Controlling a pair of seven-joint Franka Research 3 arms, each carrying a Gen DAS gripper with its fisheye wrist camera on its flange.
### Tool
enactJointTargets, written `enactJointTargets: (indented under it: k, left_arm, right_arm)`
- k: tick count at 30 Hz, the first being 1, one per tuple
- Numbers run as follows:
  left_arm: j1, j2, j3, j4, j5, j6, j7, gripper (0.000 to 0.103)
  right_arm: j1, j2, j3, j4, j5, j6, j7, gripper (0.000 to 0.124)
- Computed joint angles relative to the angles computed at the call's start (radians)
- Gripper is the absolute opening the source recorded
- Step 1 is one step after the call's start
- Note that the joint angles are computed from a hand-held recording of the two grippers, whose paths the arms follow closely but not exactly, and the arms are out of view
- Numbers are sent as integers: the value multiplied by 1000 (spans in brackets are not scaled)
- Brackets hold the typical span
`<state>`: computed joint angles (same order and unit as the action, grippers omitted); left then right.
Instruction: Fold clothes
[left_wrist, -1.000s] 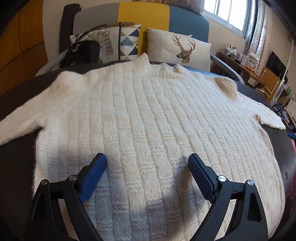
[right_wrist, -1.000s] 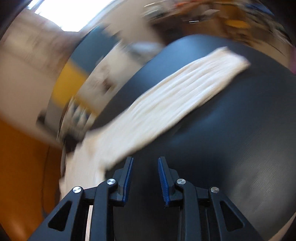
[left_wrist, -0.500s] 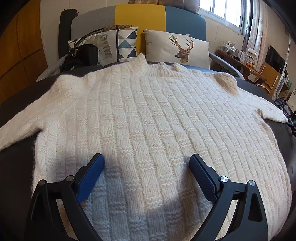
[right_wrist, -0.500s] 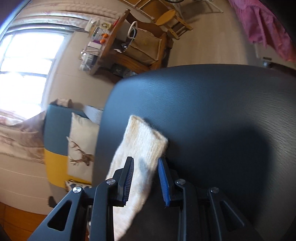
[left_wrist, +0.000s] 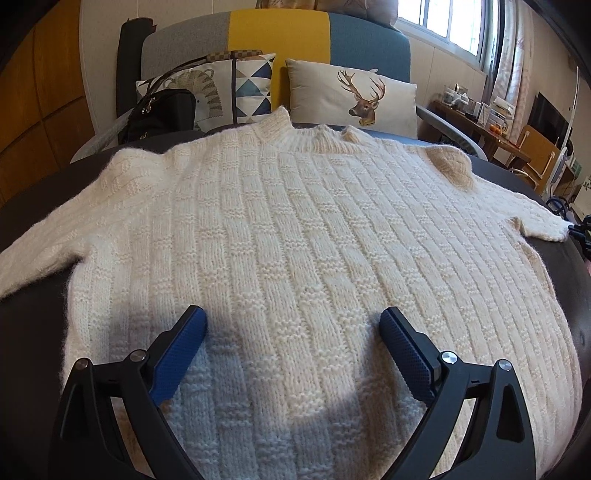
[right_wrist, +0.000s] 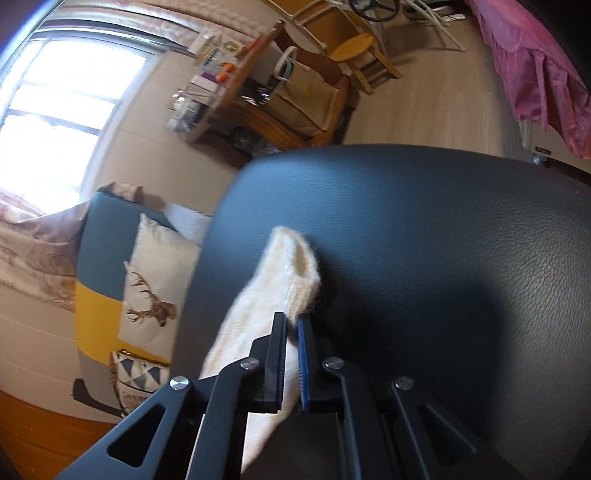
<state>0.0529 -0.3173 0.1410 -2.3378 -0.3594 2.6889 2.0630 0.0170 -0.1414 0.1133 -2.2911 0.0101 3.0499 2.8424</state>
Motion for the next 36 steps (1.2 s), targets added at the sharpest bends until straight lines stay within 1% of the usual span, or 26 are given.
enactJointTargets:
  k: [4, 9, 12, 13, 14, 15, 16, 18, 19, 20, 23, 24, 26, 27, 29, 32, 33, 35, 36]
  left_arm:
    - [-6, -1, 9, 3, -21, -5, 16, 97]
    - [-16, -3, 24, 4, -69, -14, 48, 97]
    - [0, -2, 10, 8, -53, -18, 29, 97]
    - [18, 1, -11, 13, -13, -23, 0, 97]
    - [36, 9, -34, 28, 40, -40, -36, 97]
    - [39, 19, -45, 50, 65, -64, -60, 97]
    - [18, 25, -34, 74, 30, -90, -53, 97]
    - [-54, 39, 14, 140, -157, -167, 20, 97]
    - [-74, 53, 21, 177, -236, -204, 48, 97]
    - [-70, 79, 7, 213, -254, -230, 30, 97]
    - [-40, 170, -51, 328, -234, -300, -84, 97]
    - [-25, 203, -68, 365, -208, -338, -141, 97]
    - [4, 240, -90, 399, -206, -385, -208, 97]
    - [17, 252, -101, 410, -212, -394, -234, 97]
    - [39, 274, -120, 437, -239, -397, -267, 97]
    - [54, 330, -154, 523, -217, -419, -310, 97]
    - [53, 362, -169, 576, -191, -448, -318, 97]
    - [50, 423, -203, 672, -161, -503, -297, 97]
    - [45, 449, -222, 711, -142, -514, -282, 95]
  right_arm:
    - [30, 2, 14, 56, -2, 6, -30, 4]
    - [159, 60, -3, 196, 117, -7, -218, 4]
    - [238, 120, -4, 306, 236, -27, -369, 4]
    - [261, 142, 1, 345, 289, -35, -428, 4]
    - [281, 164, 8, 383, 341, -43, -484, 4]
    - [297, 186, 18, 420, 387, -52, -532, 4]
    - [312, 202, 27, 450, 422, -60, -563, 4]
    - [331, 238, 59, 505, 535, -62, -681, 3]
    - [336, 256, 77, 532, 594, -65, -743, 2]
    - [346, 276, 89, 560, 627, -72, -784, 1]
    - [384, 354, 121, 653, 669, -131, -868, 2]
    - [398, 380, 128, 679, 674, -149, -884, 2]
    - [442, 409, 116, 693, 620, -175, -876, 5]
    - [466, 419, 104, 695, 575, -193, -866, 6]
    - [520, 427, 65, 686, 446, -243, -827, 21]
    - [577, 426, 26, 665, 254, -351, -800, 22]
    - [606, 422, 4, 662, 152, -401, -785, 22]
    - [665, 409, -35, 636, -73, -429, -755, 22]
    - [697, 407, -54, 629, -198, -441, -734, 22]
